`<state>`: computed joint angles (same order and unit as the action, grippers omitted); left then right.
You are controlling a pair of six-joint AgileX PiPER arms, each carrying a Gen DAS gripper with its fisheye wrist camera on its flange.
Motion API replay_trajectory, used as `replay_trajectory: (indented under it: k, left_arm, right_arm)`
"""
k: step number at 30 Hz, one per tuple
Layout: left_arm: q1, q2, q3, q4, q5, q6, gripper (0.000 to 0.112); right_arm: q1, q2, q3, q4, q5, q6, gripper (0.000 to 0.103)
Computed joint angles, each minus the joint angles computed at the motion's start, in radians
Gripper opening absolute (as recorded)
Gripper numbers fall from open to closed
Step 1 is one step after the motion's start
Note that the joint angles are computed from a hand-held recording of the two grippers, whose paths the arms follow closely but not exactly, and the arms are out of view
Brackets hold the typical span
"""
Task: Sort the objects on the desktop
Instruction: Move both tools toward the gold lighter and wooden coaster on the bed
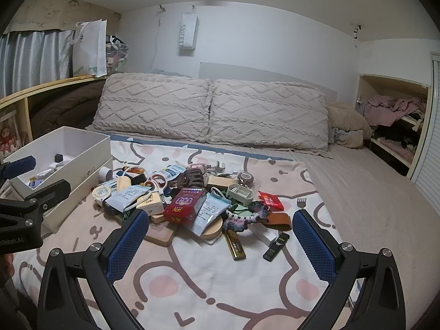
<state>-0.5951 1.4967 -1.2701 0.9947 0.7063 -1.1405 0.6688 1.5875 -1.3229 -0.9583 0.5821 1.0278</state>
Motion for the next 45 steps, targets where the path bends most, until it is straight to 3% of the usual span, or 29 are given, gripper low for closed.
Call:
replay_trajectory:
  k: [4, 17, 30, 45]
  left_arm:
    - [-0.017, 0.031, -0.072, -0.03, 0.039, 0.035, 0.103]
    - [-0.023, 0.025, -0.068, -0.039, 0.049, 0.04, 0.103]
    - [0.058, 0.054, -0.032, -0.057, 0.002, 0.025, 0.103]
    - [0.127, 0.194, -0.074, -0.235, -0.053, 0.136, 0.103]
  right_arm:
    - [0.004, -0.002, 0.008, -0.012, -0.002, 0.011, 0.103]
    - [0.0, 0.004, 0.003, -0.001, 0.001, 0.005, 0.103]
    - [-0.049, 0.056, -0.012, 0.007, 0.01, -0.003, 0.103]
    - [-0.158, 0.166, -0.03, 0.112, -0.016, -0.084, 0.103]
